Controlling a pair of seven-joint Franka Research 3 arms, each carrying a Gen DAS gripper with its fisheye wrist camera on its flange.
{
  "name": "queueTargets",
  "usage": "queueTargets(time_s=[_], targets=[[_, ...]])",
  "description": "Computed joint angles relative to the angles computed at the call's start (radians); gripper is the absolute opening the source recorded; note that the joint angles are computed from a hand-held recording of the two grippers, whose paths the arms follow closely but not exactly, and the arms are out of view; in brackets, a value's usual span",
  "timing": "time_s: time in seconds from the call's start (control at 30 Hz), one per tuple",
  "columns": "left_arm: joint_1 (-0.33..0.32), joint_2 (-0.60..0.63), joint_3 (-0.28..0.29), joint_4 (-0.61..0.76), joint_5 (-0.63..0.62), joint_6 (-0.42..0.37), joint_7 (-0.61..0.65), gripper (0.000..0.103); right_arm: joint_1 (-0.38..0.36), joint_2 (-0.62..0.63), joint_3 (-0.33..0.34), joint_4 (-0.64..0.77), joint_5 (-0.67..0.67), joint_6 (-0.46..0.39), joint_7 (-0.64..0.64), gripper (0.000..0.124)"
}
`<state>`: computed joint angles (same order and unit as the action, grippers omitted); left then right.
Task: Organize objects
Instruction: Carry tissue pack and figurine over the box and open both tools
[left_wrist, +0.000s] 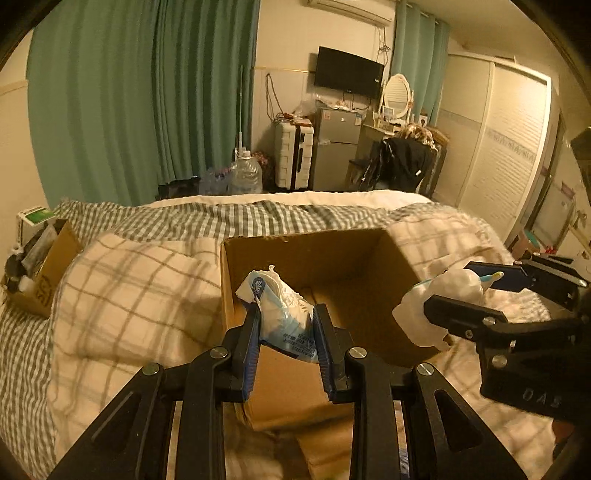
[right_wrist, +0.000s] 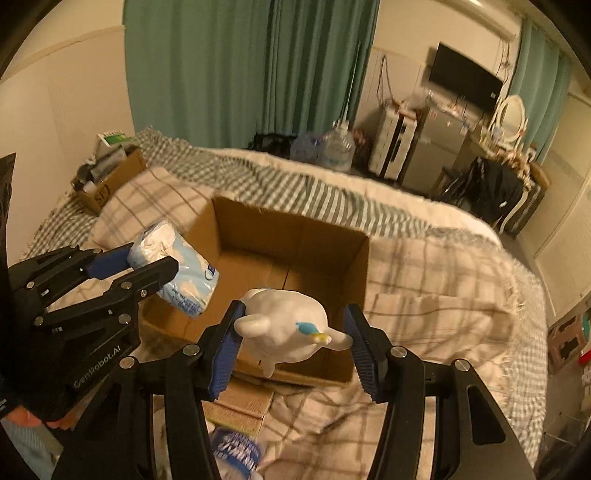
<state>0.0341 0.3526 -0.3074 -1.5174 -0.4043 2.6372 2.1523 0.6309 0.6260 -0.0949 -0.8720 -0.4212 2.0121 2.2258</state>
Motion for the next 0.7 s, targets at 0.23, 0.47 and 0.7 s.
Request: queueTargets(time_s=[0.23,0.47,0.7], targets=[[-0.005,0.046,-0.016,0.033,0.015,0.01,0.013,0.045,-0.063,-0.017,0.017,-0.109,0.07,0.151,-0.011,0.055],[-0.006,-0.051,-0.018,-0.051,-0.01,0.079,0.015,0.087,-0.038,-0.186,0.001,-0.32,-0.021,0.242,0.086,0.069],[-0.03,-0.214,0.053,-0.151,0.0,0.092,-0.068,0.1,-0.027,-0.412,0.064,-0.497,-0.175,0.212,0.186,0.083]])
